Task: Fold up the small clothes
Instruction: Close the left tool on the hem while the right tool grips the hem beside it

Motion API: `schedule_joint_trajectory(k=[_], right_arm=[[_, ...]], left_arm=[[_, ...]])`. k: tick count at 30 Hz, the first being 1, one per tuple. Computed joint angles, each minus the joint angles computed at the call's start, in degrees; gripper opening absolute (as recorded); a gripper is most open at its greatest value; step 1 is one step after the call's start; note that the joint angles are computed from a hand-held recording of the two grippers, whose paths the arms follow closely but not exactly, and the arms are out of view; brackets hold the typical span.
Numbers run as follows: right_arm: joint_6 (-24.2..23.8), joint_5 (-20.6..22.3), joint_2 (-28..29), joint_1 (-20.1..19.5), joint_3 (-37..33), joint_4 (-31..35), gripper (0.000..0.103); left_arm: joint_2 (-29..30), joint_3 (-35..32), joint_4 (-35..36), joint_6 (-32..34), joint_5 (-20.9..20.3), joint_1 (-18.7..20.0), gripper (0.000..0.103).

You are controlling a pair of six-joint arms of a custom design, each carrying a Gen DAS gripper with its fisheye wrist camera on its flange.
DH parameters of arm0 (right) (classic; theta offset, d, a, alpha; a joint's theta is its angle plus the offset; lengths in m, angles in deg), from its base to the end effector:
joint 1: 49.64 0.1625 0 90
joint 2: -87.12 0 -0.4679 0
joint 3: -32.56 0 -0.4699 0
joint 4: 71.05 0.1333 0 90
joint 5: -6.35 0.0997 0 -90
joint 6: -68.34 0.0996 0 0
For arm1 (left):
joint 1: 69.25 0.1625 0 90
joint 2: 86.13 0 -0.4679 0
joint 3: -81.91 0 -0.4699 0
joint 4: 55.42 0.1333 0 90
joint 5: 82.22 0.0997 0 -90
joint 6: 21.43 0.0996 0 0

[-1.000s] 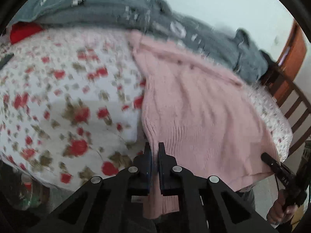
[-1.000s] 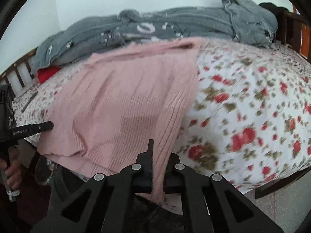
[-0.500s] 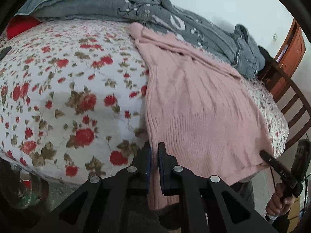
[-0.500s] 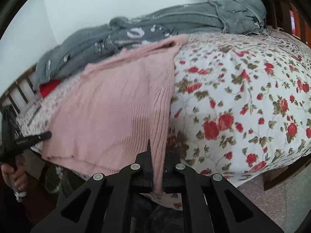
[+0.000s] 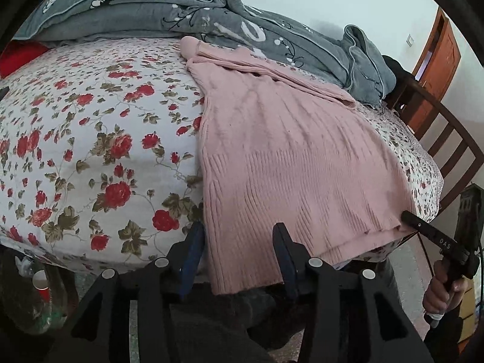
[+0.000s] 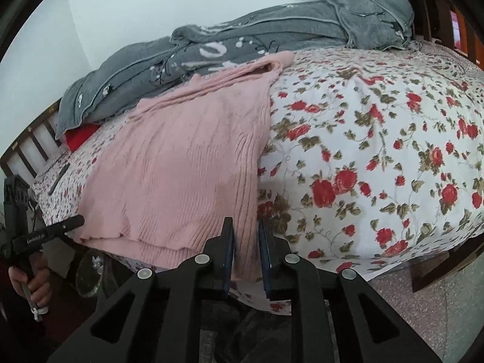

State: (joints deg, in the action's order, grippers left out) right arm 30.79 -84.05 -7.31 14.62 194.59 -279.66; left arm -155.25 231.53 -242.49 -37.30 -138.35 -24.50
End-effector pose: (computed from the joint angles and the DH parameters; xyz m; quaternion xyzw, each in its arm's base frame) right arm -0.0035 -0.3126 0.2094 0.0914 -0.8979 0.3649 0.2286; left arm -0.1252 -0.3900 0.0854 0.1995 0.9264 -0.2653 0.1781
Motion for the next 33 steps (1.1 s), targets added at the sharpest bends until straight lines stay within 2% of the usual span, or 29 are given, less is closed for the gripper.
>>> schedule_joint_trajectory(k=[2, 7, 9, 11, 12, 14, 18, 23, 25, 28, 31, 33], right_arm=[[-0.6, -0.6, 0.0, 0.4, 0.0, 0.8, 0.017], [-1.0, 0.9, -0.9, -0.1, 0.2, 3.0, 0.017], [-0.1, 0.4, -0.1, 0.2, -0.1, 2.8, 0.017], [0.1, 0.3, 0.2, 0.4, -0.2, 2.6, 0.009], [0.3, 0.1, 0.1, 0.6, -0.3, 2.8, 0.007], [0.9, 0.5, 0.0, 0.5, -0.1, 2.0, 0.006], [0.5, 3.8, -2.7, -1.1, 0.7, 2.3, 0.006], [1.0, 1.9, -2.0, -0.7, -0.2, 4.9, 0.008], [1.3, 3.0, -2.5, -1.9, -0.3, 6.6, 0.010], [2.2, 4.5, -4.6, -3.1, -0.6, 10.0, 0.010], [2.6, 4.6, -5.3, -3.3, -0.7, 11.3, 0.010], [2.7, 3.0, -4.5, -2.2, -0.8, 10.3, 0.010]], left_arm=[[-0.8, -0.1, 1.2, -0.1, -1.0, 0.2, 0.043], [-1.7, 0.1, 1.7, -1.1, -2.1, 0.8, 0.038], [-1.8, 0.0, 2.5, -1.6, -1.8, 0.8, 0.030], [-2.2, -0.2, 4.0, -2.2, -1.1, 0.8, 0.022], [-2.6, -0.3, 4.8, -2.5, -1.4, 1.2, 0.014], [-2.8, 0.0, 3.9, -2.8, -2.1, 1.5, 0.008], [-3.1, 1.0, -0.8, -0.7, -5.6, 2.5, 0.008], [-2.8, 0.6, 1.1, -2.1, -5.3, 3.1, 0.008], [-2.8, 0.8, 0.8, -1.8, -5.6, 3.1, 0.011], [-2.5, 1.0, -0.8, -0.8, -7.0, 3.4, 0.022], [-1.2, 1.1, -1.9, -1.1, -4.9, 2.0, 0.024], [-0.4, 1.2, -2.4, -0.9, -3.3, 1.1, 0.024]])
